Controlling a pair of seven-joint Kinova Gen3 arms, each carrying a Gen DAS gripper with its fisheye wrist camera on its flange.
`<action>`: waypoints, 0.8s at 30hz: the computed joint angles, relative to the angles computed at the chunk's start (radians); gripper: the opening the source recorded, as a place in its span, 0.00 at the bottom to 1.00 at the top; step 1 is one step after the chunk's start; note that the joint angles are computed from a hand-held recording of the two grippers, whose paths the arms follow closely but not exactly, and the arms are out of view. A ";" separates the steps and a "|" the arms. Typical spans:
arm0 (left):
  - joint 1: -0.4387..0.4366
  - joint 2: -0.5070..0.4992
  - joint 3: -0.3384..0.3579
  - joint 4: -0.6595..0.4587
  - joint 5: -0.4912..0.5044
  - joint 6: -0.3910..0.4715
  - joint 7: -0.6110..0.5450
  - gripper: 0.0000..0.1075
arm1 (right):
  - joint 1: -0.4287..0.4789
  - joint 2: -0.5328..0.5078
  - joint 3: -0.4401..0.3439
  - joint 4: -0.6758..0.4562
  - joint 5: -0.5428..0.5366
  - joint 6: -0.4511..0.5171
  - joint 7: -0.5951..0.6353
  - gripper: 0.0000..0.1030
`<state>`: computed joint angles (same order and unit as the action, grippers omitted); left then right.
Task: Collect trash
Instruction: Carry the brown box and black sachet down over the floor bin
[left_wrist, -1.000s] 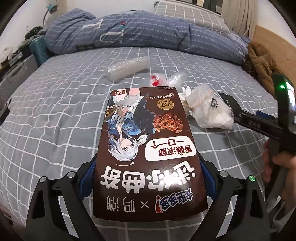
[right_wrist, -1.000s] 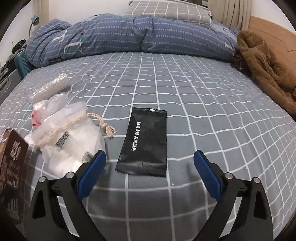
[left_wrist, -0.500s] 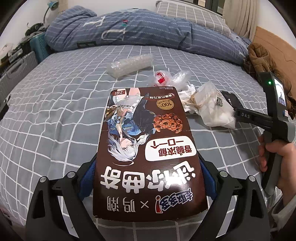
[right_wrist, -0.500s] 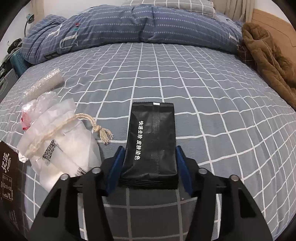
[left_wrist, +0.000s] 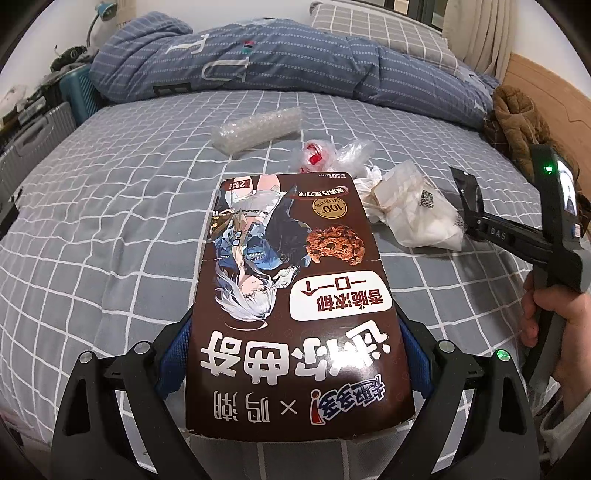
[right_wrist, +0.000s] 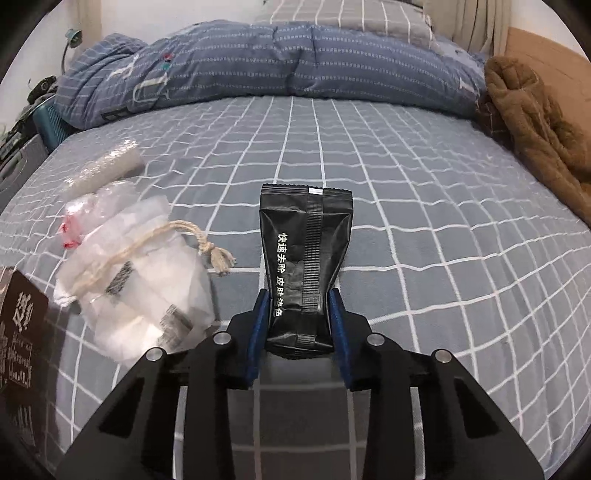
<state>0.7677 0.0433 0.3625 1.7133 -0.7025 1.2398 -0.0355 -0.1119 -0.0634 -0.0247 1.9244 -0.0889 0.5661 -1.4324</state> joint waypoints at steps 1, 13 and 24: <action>0.001 -0.002 0.001 0.001 0.000 0.000 0.001 0.83 | 0.000 -0.017 -0.002 0.011 0.006 -0.004 -0.002 0.30; 0.039 -0.018 0.044 -0.001 -0.002 0.050 0.046 0.83 | -0.033 -0.229 0.032 0.111 -0.023 0.063 0.047 0.30; 0.121 -0.020 0.091 -0.019 -0.009 0.131 0.133 0.83 | -0.017 -0.441 0.025 0.198 -0.028 0.182 0.032 0.30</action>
<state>0.8889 0.0236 0.4534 1.6941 -0.7117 1.3708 0.0973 -0.1292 -0.5048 0.0007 2.1227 -0.1164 0.7481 -1.4003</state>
